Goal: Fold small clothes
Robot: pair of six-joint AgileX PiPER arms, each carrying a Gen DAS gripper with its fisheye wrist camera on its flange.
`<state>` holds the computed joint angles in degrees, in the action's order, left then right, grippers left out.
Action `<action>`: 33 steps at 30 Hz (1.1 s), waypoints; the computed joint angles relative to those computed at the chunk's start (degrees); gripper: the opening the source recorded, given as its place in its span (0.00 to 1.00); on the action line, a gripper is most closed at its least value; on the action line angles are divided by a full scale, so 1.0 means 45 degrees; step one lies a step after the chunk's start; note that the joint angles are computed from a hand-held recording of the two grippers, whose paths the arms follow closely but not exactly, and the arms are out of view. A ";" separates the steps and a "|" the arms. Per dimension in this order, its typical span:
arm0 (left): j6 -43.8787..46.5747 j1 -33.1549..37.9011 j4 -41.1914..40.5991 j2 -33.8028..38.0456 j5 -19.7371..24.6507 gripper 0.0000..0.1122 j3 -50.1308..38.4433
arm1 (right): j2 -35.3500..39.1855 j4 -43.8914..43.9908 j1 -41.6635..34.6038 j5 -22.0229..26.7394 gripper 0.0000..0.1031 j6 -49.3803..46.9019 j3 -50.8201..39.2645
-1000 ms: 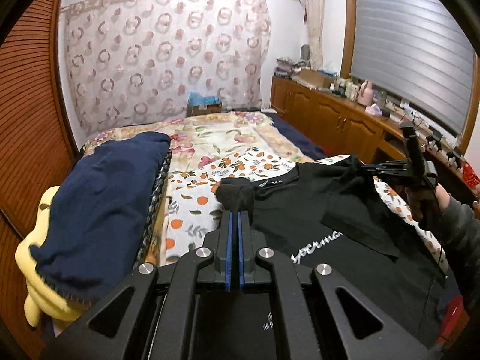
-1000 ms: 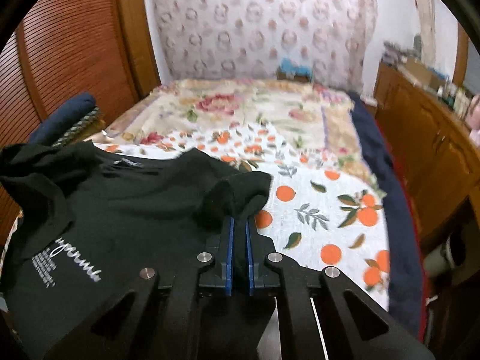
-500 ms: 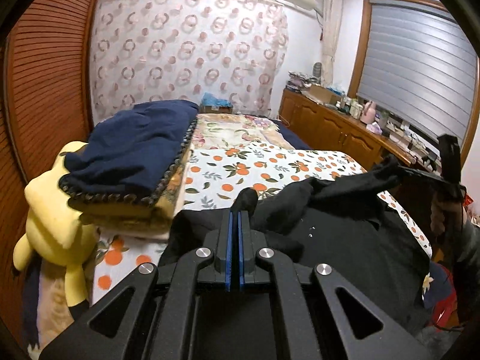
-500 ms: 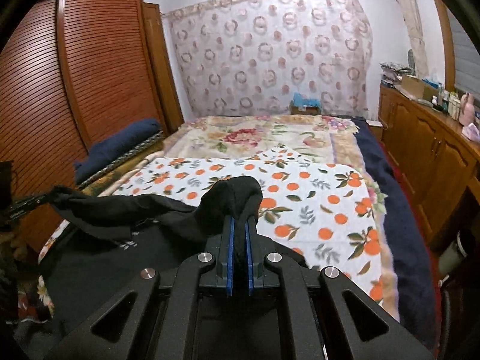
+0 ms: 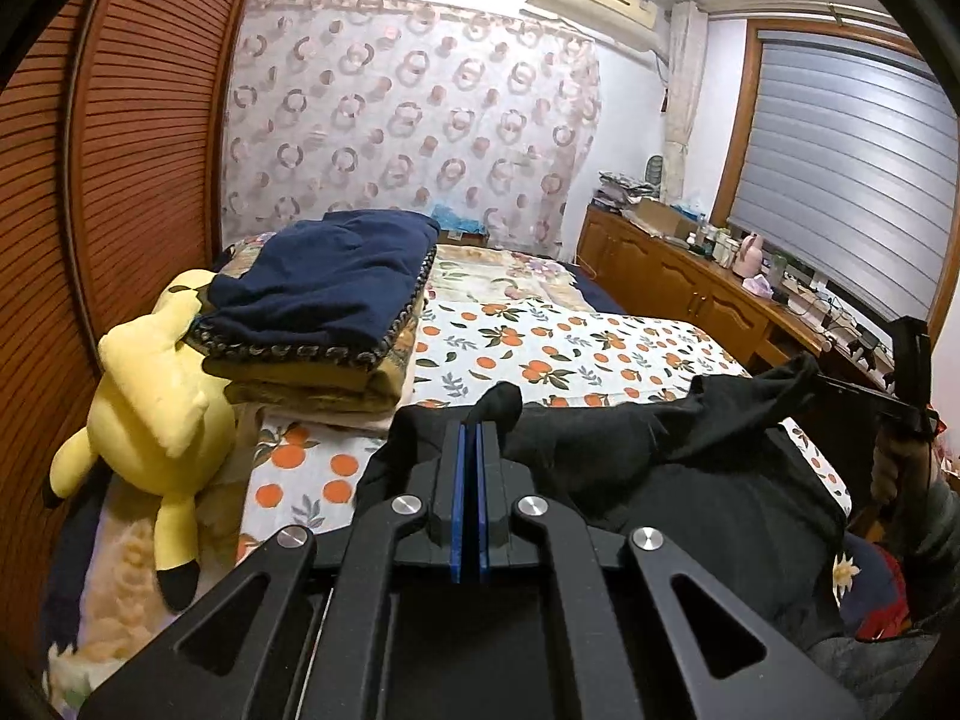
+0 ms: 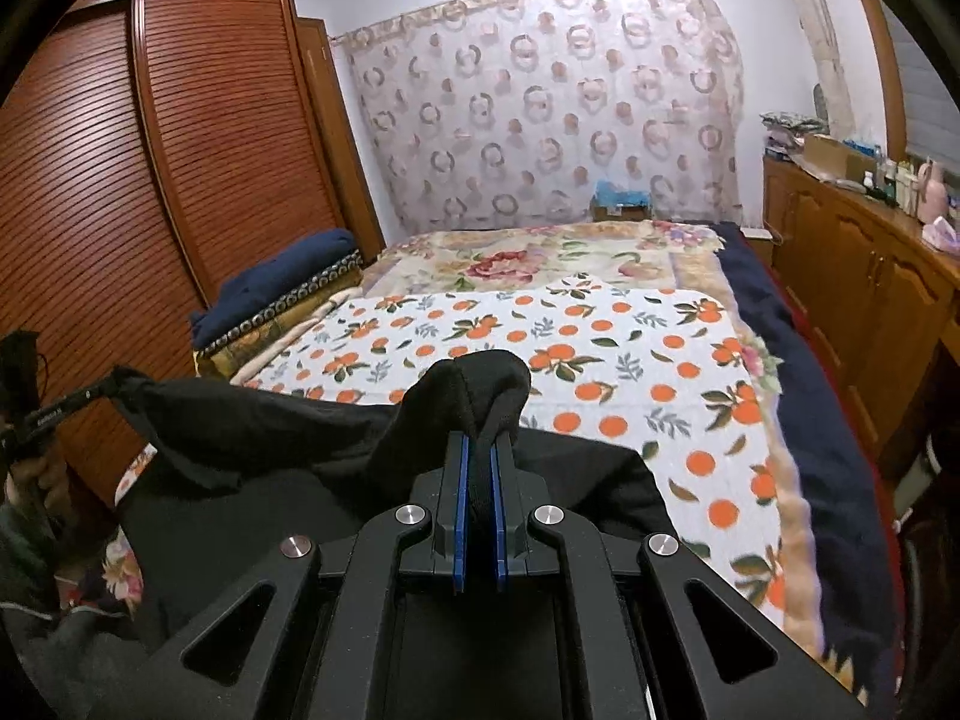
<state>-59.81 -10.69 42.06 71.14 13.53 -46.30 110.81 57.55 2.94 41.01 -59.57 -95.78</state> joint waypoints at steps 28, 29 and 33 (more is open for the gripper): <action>0.2057 -0.0059 -0.2605 -0.0079 0.0795 0.04 0.1320 | -0.2560 -0.4279 -0.0248 0.1137 0.06 0.1117 0.2733; 0.2203 0.0012 -0.2823 0.0064 0.0712 0.04 0.1351 | -0.2386 -0.4468 -0.0205 0.1037 0.06 0.1310 0.2829; 0.1852 -0.0040 -0.2493 0.0470 0.0934 0.08 0.1280 | -0.1895 -0.5129 0.0003 0.0872 0.06 0.1950 0.2778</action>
